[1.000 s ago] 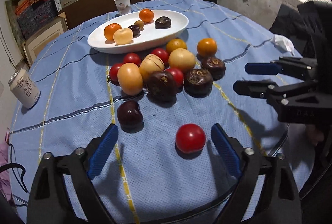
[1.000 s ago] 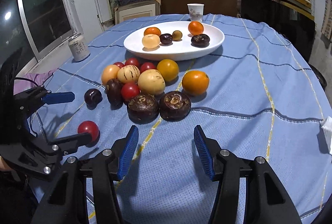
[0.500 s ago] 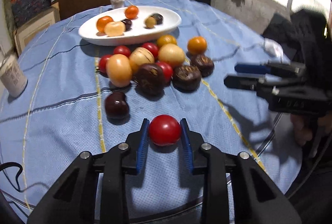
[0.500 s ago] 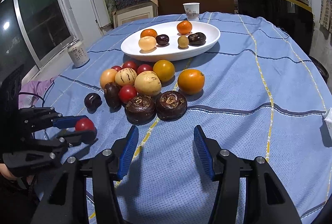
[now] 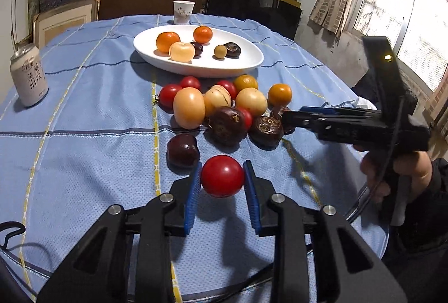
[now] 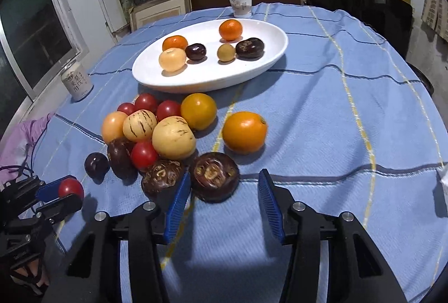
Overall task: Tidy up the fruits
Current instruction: 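Grasp a red tomato with the left gripper while the right grasps a dark brown wrinkled fruit, then carry the tomato and brown fruit onto the white plate and open both grippers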
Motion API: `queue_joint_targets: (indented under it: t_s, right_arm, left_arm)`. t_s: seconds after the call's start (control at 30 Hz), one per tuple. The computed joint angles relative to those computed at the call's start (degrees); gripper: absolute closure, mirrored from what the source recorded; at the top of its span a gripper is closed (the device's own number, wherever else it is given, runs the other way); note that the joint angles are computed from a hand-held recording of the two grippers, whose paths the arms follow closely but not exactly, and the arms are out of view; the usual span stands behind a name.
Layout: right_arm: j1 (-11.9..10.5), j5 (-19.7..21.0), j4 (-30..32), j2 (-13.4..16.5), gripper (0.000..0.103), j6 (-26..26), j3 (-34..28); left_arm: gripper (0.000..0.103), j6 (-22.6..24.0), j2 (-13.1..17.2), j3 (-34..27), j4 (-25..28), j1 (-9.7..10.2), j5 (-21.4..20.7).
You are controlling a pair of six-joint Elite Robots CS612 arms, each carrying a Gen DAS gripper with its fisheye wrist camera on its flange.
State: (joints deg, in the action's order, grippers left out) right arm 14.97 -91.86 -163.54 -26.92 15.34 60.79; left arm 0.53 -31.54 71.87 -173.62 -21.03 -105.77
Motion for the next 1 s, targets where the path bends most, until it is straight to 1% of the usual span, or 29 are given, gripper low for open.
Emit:
queue_joint_targets:
  t_s: [0.03,0.07,0.13,0.2,0.37,0.47,0.87,1.0]
  right_arm:
    - [0.1,-0.2,0.3,0.3,0.053,-0.3,-0.6]
    - [0.0,0.3,3.0,0.8,0.053,-0.6,-1.8]
    - [0.6,-2.1,4.3,1.2,0.054,-2.7,-2.9]
    - [0.8,-3.1,3.5,0.9,0.061,-2.7,-2.4]
    - [0.9,-4.6,0.6,0.1,0.061,-1.6,-0.5]
    - [1.0,-4.9,-1.5,-0.4,0.061,-2.3,0.7]
    - [1.3,-5.3,-4.9,-2.5,0.061,-3.1,4.9]
    - [1.0,-5.1,-6.3,-3.7,0.061,-2.7,6.6]
  left_arm:
    - [0.074,0.0,-0.1,0.1,0.1,0.02,-0.1]
    - [0.074,0.1,-0.1,0.2,0.1,0.0,-0.2]
    - [0.074,0.4,-0.1,0.2,-0.1,-0.06,-0.1]
    - [0.074,0.3,-0.1,0.2,0.0,-0.05,-0.2]
    - [0.074,-0.5,0.0,0.0,0.2,0.04,-0.5]
    - [0.074,-0.6,0.0,0.0,0.1,-0.02,-0.5]
    - [0.074,-0.3,-0.3,0.6,-1.3,-0.06,0.2]
    - [0.074,-0.5,-0.2,0.2,-0.5,0.29,-1.3]
